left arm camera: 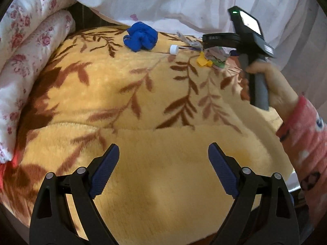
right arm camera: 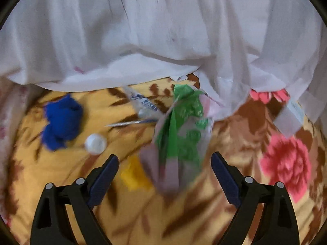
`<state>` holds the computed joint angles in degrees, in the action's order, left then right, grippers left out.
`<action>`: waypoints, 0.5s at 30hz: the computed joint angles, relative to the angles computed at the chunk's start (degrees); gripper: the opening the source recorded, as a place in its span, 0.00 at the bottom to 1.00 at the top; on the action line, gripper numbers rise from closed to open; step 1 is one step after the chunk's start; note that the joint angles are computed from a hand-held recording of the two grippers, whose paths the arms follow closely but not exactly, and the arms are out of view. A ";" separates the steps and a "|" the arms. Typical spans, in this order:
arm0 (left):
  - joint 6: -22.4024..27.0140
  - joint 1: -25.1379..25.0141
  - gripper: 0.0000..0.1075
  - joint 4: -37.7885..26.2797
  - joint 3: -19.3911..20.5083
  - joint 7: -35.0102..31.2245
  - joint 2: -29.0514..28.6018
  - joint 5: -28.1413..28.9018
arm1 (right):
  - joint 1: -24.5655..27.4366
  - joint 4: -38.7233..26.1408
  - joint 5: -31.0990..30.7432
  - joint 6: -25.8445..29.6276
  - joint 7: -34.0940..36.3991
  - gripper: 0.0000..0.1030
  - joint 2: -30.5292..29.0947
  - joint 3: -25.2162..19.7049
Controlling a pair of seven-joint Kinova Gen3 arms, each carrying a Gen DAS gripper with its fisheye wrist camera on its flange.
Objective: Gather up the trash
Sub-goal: 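Grasp the green-pink wipes pack with the right tool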
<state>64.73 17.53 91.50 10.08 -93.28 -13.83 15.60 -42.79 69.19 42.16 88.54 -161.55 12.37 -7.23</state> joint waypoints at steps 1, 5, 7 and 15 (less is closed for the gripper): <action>-0.13 -0.05 0.80 -0.17 -0.04 -0.06 0.44 0.00 | 0.69 -1.80 -0.45 1.30 1.57 0.77 1.61 0.45; -0.58 -0.17 0.80 -0.49 -0.09 -0.20 1.45 -0.20 | 4.20 -3.37 -6.61 -0.39 6.02 0.51 2.80 1.78; -0.49 -0.22 0.80 -0.63 -0.21 -0.15 1.91 -0.04 | 4.90 -1.78 -8.32 -2.52 5.69 0.33 1.40 1.84; -0.15 -0.04 0.80 -1.27 -0.20 -0.14 1.75 0.41 | 6.23 5.31 -9.24 -6.66 2.89 0.17 -6.35 -0.95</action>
